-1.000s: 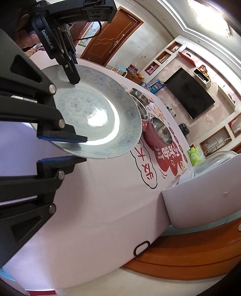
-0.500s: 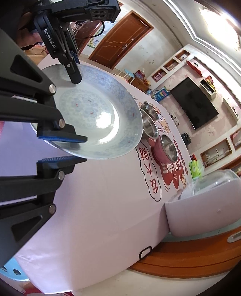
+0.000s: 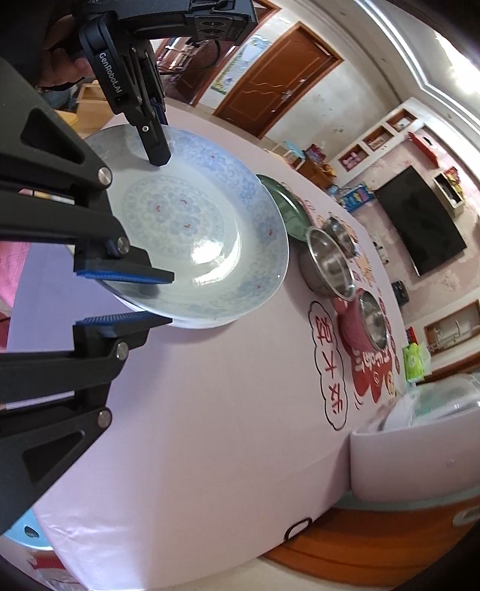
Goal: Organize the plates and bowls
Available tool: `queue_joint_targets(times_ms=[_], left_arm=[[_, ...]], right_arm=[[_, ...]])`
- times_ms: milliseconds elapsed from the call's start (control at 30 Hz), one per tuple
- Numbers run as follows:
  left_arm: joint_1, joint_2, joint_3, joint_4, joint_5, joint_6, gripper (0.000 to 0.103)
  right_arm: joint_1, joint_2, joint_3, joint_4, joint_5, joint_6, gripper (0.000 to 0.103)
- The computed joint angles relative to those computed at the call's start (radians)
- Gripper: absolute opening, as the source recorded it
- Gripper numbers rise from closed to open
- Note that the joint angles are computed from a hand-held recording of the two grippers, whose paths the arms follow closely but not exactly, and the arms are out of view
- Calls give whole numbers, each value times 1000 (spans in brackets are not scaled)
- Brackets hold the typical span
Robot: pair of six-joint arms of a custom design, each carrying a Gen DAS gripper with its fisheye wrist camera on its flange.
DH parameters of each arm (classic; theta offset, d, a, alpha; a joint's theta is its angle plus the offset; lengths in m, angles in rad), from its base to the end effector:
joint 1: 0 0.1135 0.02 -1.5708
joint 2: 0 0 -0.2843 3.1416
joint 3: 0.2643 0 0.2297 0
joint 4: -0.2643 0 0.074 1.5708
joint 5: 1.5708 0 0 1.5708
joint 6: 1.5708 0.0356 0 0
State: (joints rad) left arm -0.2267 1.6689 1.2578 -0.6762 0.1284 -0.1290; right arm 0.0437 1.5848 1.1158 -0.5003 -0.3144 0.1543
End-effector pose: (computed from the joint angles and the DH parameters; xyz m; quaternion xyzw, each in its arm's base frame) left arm 0.3165 -0.0777 0.2661 0.0627 0.9670 -0.1036 0.2241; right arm 0.3091 0.0245 0.2622 0.0058 0.9445 0.1777 0.2764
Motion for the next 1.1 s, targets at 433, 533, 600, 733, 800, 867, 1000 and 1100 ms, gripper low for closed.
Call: queue_joint_targets(times_ms=[433, 533, 600, 733, 800, 867, 1000, 1100], left_arm=[[96, 132, 60, -64, 2, 30, 22], [110, 180, 97, -90, 8, 40, 22], [117, 211, 121, -101, 8, 50, 22], [123, 272, 177, -126, 8, 69, 22], [127, 289, 194, -137, 6, 82, 22], [123, 314, 222, -154, 0, 88, 24], [111, 358, 274, -179, -21, 90, 27], [116, 381, 304, -198, -19, 92, 28]], right_arm=[[102, 182, 142, -86, 44, -15, 14], [107, 219, 172, -101, 45, -9, 14], [111, 247, 194, -115, 51, -6, 14], [114, 284, 230, -138, 61, 4, 14], [111, 302, 244, -145, 64, 11, 14], [109, 318, 257, -149, 60, 15, 14], [118, 354, 299, -177, 68, 11, 14], [118, 374, 318, -193, 63, 13, 14]])
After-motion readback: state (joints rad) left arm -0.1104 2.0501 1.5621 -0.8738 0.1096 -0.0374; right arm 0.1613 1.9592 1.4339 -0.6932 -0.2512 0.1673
